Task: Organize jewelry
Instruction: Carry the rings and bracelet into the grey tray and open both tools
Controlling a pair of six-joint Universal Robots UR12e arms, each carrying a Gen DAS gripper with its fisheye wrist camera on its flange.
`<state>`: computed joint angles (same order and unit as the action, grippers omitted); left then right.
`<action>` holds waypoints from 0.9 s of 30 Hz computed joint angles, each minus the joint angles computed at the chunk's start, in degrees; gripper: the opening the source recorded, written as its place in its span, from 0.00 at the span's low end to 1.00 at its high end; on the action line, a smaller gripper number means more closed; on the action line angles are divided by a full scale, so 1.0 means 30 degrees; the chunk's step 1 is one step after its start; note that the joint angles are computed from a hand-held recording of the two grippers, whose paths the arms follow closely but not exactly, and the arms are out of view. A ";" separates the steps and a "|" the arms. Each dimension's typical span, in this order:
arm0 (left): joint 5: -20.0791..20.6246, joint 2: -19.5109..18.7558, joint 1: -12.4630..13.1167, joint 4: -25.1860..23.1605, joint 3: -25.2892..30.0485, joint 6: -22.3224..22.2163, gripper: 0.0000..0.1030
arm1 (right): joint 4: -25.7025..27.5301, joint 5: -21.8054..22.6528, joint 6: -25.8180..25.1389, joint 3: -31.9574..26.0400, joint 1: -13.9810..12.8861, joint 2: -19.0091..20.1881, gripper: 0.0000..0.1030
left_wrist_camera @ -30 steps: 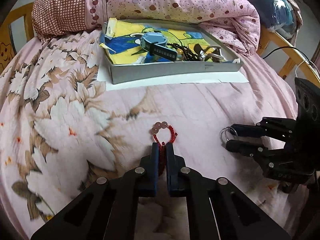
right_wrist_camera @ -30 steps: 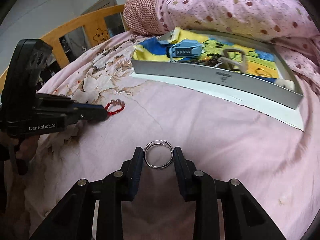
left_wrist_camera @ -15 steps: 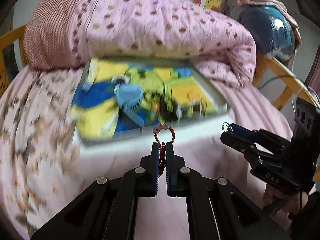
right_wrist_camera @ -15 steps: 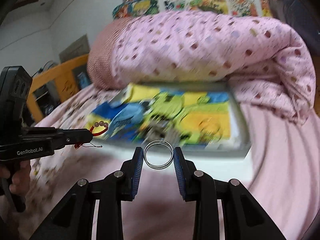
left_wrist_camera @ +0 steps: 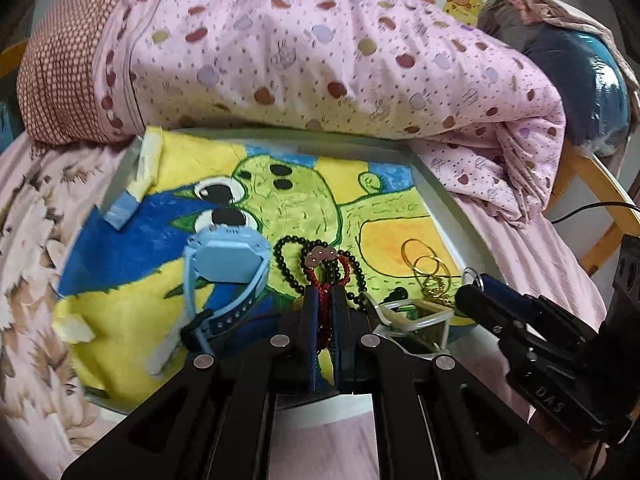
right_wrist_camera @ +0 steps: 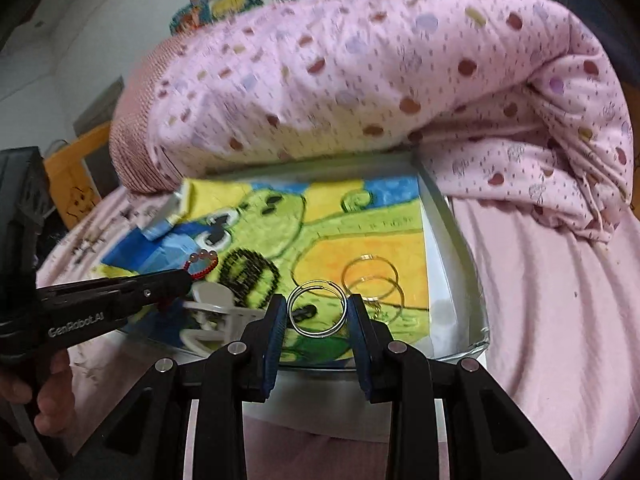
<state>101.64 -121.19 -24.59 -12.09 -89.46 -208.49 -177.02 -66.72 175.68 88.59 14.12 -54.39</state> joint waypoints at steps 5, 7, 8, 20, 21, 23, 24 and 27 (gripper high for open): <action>0.0006 -0.0240 0.0009 -0.0458 0.0261 0.0039 0.04 | 0.1417 -0.0560 -0.0413 -0.0338 0.0122 0.0000 0.29; -0.0106 -0.0260 0.0016 -0.0637 0.0348 0.0038 0.04 | 0.1830 -0.0405 -0.0274 -0.0428 0.0097 -0.0006 0.29; -0.0152 -0.0274 0.0022 -0.0673 0.0376 0.0006 0.04 | 0.2099 -0.0116 -0.0033 -0.0458 0.0031 -0.0020 0.29; -0.1042 -0.0117 0.0269 -0.0400 0.0021 -0.0604 0.14 | 0.2706 0.0719 0.0042 -0.0274 -0.0271 -0.0306 0.29; -0.1137 -0.0076 0.0288 -0.0301 -0.0055 -0.0651 0.20 | 0.2611 0.0669 0.0019 -0.0210 -0.0269 -0.0344 0.29; -0.1127 -0.0025 0.0294 -0.0037 -0.0156 -0.0744 0.31 | 0.2524 0.0693 -0.0060 -0.0138 -0.0276 -0.0393 0.33; -0.1042 0.0006 0.0279 0.0094 -0.0210 -0.0780 0.36 | 0.2375 0.0679 -0.0083 -0.0060 -0.0272 -0.0434 0.34; -0.0986 0.0093 0.0243 0.0338 -0.0285 -0.0870 0.40 | 0.1667 0.0213 -0.0210 0.0187 -0.0220 -0.0568 0.43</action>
<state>98.68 -120.91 -23.86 -11.08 -90.32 -211.10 -172.02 -66.09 175.05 89.15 13.46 -56.09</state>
